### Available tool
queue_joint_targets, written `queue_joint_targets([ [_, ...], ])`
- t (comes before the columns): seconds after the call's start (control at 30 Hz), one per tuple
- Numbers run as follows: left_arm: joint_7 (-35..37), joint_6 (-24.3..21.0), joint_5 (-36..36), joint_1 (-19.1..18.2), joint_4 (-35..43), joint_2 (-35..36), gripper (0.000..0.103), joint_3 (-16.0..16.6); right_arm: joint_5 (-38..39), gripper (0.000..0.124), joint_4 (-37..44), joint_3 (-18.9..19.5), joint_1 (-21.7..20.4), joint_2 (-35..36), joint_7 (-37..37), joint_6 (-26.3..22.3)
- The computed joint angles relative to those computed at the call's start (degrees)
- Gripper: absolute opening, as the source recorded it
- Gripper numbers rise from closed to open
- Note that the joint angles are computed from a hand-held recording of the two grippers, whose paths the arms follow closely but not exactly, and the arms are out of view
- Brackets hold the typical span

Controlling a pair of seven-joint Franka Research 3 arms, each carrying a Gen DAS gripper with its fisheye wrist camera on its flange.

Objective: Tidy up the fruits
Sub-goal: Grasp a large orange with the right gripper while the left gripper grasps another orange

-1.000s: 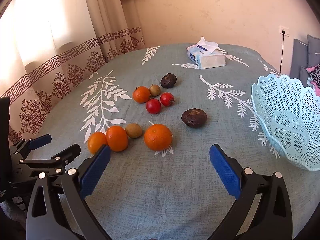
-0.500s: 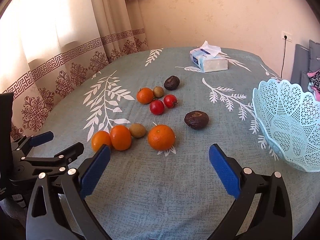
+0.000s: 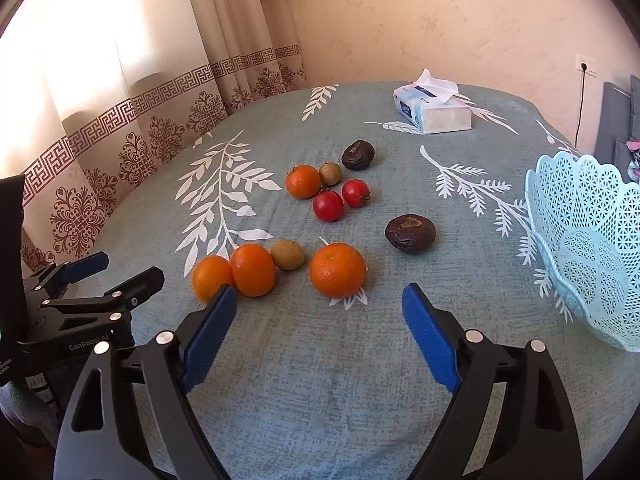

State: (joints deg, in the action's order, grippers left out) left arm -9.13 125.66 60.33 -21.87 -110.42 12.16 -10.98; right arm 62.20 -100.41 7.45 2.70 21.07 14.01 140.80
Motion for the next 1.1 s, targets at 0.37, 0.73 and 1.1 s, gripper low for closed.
queue_joint_targets([
  [0.37,1.6,3.7,0.4,0.7,0.2,0.6,0.098,0.3,-13.9,0.059,12.1,-0.1,1.7,9.4,14.6,-5.3],
  [0.73,7.5,11.9,-2.2,1.9,3.2,4.2,0.098,1.9,-16.4,0.041,15.3,2.0,0.6,12.1,16.9,-5.2],
  [1.1,17.0,19.6,-13.3,3.6,5.4,7.7,0.073,3.3,-6.7,0.041,9.9,3.4,-2.5,6.8,8.4,-2.5],
])
